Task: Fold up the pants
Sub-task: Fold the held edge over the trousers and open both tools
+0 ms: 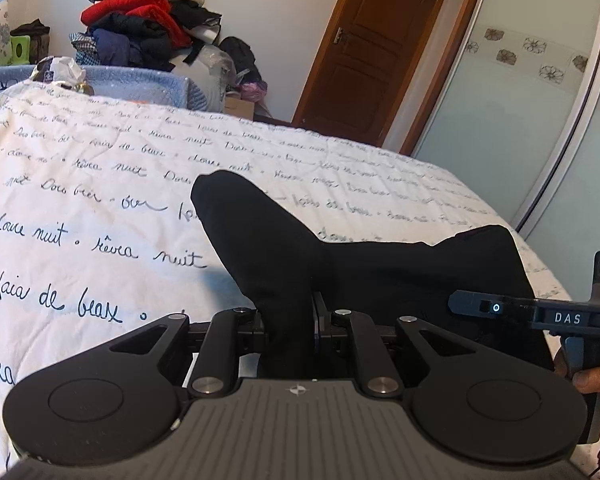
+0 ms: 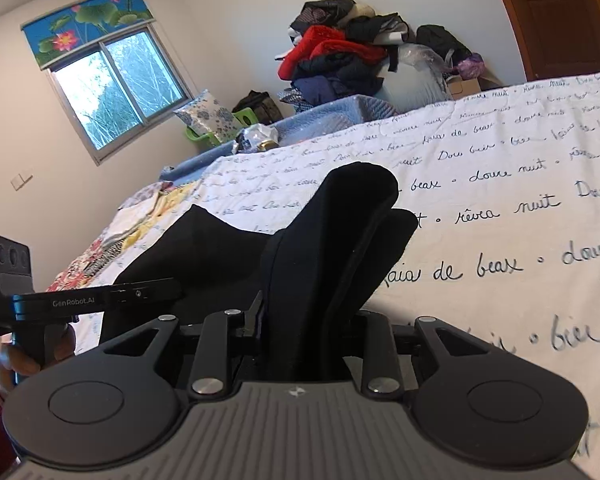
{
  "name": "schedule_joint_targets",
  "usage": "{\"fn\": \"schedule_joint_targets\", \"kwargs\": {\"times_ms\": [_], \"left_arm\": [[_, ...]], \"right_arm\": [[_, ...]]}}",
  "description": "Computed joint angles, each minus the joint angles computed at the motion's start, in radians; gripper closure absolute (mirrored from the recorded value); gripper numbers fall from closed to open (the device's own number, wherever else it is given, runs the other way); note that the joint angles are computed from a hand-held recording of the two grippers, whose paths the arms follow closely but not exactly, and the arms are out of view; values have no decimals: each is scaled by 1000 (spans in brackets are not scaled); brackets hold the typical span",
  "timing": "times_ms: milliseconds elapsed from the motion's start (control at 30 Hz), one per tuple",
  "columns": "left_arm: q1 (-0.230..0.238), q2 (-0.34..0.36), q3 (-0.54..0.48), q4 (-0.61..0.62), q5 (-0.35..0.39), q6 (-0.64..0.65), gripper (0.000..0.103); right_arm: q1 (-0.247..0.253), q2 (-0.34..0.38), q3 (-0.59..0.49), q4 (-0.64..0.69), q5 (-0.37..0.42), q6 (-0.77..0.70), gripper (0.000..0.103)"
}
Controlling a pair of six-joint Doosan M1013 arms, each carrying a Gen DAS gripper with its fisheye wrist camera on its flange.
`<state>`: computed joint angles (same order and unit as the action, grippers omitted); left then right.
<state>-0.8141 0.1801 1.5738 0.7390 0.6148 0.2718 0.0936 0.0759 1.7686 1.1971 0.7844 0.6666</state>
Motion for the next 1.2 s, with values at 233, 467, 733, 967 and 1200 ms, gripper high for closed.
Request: {"fn": "schedule_joint_targets", "kwargs": {"times_ms": [233, 467, 733, 967, 1200], "left_arm": [[19, 11, 14, -65, 4, -5, 76], [3, -3, 30, -2, 96, -120, 42], [-76, -51, 64, 181, 245, -275, 36], [-124, -39, 56, 157, 195, -198, 32], [-140, -21, 44, 127, 289, -206, 36]], "right_arm": [[-7, 36, -1, -47, 6, 94, 70], [-16, 22, 4, -124, -1, 204, 51], [-30, -108, 106, -98, -211, 186, 47], [18, -147, 133, -68, -132, -10, 47], [106, -156, 135, -377, -293, 179, 47]]}}
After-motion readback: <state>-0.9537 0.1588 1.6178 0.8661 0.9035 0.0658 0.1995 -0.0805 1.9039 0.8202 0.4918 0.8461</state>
